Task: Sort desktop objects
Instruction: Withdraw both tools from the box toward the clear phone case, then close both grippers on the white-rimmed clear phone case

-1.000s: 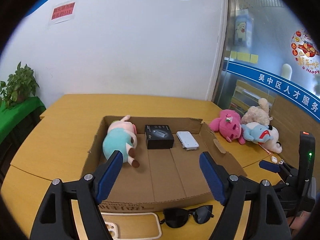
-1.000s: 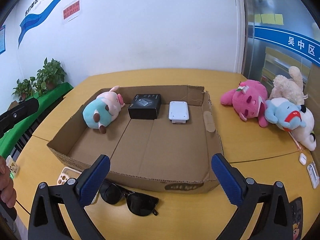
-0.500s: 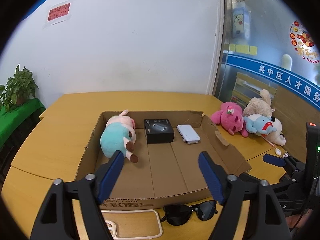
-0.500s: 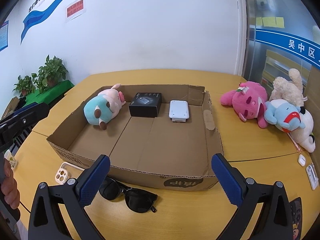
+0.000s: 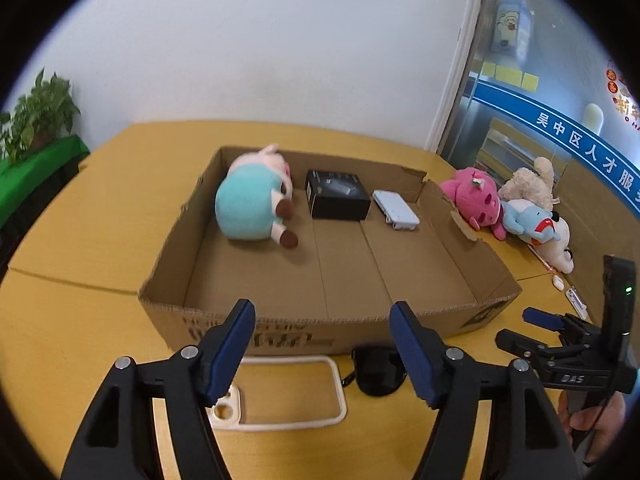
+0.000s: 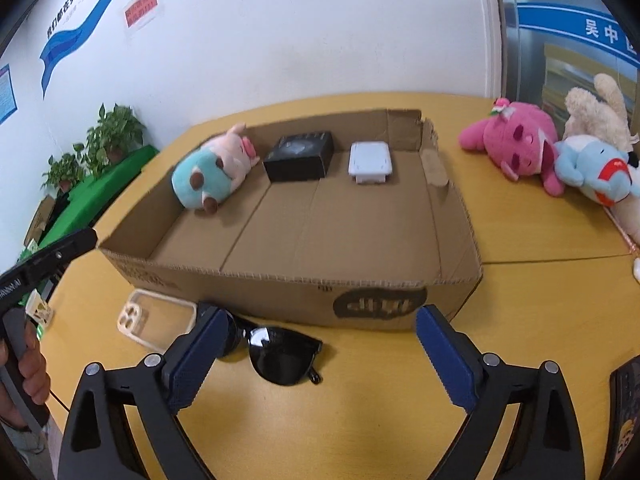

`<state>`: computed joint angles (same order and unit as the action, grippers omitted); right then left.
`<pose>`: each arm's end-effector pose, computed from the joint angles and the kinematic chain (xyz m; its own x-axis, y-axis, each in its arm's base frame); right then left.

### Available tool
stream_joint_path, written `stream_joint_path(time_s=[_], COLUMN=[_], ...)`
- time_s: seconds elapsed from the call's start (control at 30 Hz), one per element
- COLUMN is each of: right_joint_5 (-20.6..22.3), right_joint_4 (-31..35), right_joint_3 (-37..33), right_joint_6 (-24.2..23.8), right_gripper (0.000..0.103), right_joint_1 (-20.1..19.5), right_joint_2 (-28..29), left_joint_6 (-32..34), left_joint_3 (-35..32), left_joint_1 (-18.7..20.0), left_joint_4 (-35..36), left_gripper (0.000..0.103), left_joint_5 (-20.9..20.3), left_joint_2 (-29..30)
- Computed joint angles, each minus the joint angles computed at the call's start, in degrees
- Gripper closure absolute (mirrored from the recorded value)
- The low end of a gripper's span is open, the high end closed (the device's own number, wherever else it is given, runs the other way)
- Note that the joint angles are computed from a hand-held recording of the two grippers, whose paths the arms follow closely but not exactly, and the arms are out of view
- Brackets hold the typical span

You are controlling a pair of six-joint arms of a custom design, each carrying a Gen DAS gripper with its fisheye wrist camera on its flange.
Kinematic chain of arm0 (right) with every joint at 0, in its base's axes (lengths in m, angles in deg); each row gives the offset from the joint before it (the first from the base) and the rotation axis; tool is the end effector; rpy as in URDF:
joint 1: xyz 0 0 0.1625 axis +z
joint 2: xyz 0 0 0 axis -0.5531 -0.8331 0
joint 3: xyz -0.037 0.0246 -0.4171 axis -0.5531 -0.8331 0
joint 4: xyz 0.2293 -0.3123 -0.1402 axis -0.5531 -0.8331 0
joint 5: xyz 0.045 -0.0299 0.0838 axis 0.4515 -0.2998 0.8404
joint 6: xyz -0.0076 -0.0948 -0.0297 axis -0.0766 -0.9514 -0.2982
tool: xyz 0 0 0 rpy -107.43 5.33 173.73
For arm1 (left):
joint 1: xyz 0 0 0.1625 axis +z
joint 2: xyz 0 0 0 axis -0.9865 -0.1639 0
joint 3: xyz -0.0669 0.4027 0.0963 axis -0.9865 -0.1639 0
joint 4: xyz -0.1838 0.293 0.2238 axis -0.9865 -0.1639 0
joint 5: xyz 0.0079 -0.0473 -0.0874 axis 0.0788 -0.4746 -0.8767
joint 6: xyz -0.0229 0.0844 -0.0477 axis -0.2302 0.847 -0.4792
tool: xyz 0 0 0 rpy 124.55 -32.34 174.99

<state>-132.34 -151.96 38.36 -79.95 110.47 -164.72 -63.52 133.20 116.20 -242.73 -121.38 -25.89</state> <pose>-0.0067 -0.5483 0.3582 -0.7744 -0.3036 0.5551 -0.5576 0.7421 -0.3720 -0.3278 -0.4976 0.0280 -0.8423 0.0371 -0.5377 0.4260 0.6569 -0.6221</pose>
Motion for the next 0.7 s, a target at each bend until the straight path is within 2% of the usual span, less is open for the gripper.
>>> stream_joint_path(time_s=[0.13, 0.33, 0.43, 0.57, 0.7], right_joint_5=[-1.44, -1.86, -1.32, 1.58, 1.46], right_joint_4=[4.01, 8.29, 11.14, 16.67, 17.22], right_joint_3=[-0.16, 2.36, 3.51, 3.74, 3.54], right_joint_6=[0.59, -3.68, -4.36, -2.92, -1.01], right_gripper=[0.007, 0.007, 0.007, 0.007, 0.007], right_joint_1=[-0.15, 1.35, 2.29, 2.76, 3.78], right_joint_2=[1.51, 2.59, 3.29, 4.31, 6.83], left_joint_6=[-2.59, -5.18, -6.68, -6.36, -4.53], left_joint_3=[1.58, 5.03, 6.63, 8.06, 7.57], left_joint_1=[1.33, 2.99, 4.97, 7.8, 11.37], left_joint_4=[0.89, 2.94, 3.97, 3.73, 3.96], left_gripper=[0.033, 0.033, 0.033, 0.033, 0.033], left_joint_5=[-2.16, -2.2, -4.74, -9.15, -13.17], left_joint_2=[-1.16, -3.68, -5.42, -6.88, -7.25])
